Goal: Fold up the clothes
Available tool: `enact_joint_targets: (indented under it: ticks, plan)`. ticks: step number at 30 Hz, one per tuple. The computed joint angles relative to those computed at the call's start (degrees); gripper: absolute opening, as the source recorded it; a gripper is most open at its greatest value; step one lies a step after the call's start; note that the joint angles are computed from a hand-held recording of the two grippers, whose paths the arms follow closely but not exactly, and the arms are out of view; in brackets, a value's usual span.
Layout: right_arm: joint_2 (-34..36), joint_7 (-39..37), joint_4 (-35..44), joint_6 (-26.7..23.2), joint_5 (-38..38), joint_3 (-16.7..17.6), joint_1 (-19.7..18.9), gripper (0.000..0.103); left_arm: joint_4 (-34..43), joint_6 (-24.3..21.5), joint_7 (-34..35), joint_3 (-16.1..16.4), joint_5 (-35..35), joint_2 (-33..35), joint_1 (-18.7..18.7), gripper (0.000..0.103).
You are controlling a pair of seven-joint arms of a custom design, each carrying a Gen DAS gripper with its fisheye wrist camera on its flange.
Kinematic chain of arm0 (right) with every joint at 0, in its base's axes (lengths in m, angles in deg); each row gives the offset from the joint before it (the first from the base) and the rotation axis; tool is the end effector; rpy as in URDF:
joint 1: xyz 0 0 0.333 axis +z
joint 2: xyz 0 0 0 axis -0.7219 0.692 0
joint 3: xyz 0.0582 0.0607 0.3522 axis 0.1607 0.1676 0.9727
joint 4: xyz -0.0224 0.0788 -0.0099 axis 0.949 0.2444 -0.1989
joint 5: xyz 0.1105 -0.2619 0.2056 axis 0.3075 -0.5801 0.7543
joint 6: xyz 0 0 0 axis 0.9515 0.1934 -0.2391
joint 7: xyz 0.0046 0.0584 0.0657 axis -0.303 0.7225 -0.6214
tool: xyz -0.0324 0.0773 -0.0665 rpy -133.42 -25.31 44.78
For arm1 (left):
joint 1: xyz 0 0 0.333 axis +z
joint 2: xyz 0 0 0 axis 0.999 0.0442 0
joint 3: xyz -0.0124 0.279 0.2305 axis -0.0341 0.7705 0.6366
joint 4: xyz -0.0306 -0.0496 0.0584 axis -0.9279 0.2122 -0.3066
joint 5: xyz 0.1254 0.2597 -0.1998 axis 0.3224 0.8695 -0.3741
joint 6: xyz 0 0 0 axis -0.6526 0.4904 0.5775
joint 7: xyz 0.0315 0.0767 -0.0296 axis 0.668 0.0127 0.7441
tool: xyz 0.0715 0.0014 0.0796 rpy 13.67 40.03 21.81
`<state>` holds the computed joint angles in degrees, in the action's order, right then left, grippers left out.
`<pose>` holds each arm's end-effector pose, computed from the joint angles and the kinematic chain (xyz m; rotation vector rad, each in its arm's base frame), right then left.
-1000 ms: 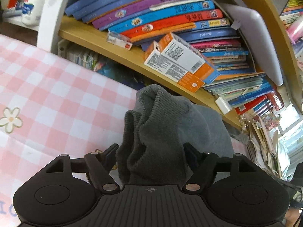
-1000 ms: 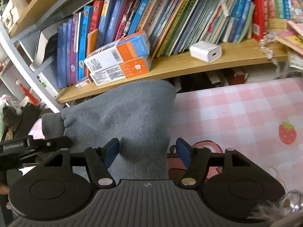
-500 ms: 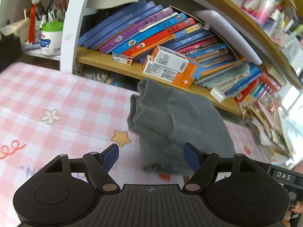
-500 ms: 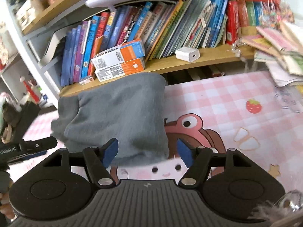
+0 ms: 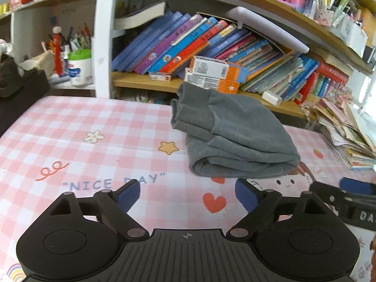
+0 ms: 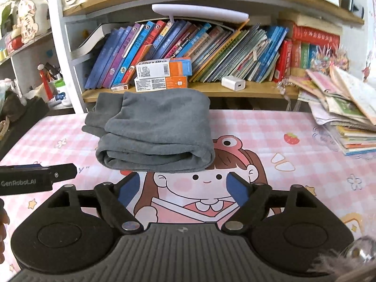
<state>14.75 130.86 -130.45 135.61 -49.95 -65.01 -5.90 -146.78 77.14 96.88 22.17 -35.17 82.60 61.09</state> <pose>0.5789 0.4310 0.5200 -1.5448 1.7386 -0.7967 0.6520 -0.3601 0.5296 -1.6253 1.8985 -1.0574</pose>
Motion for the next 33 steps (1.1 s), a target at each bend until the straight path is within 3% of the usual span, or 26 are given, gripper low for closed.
enact_joint_targets:
  ticks: [6,19,33]
  plan:
    - [-0.4,2.1,0.1,-2.9,-0.8,0.0,1.1,0.088,-0.4,-0.9,-2.8,3.0,4.2,-0.6,-2.3,0.099]
    - [1.1,-0.9,2.7,-5.9,0.7,1.0,0.9,0.098,-0.1,-1.9,-3.0,1.0,5.4,-0.7,-1.0,0.102]
    - [2.7,-3.6,5.2,-8.5,3.4,0.5,1.4,0.103,0.1,-1.1,-3.0,1.7,6.5,-0.4,-1.2,0.103]
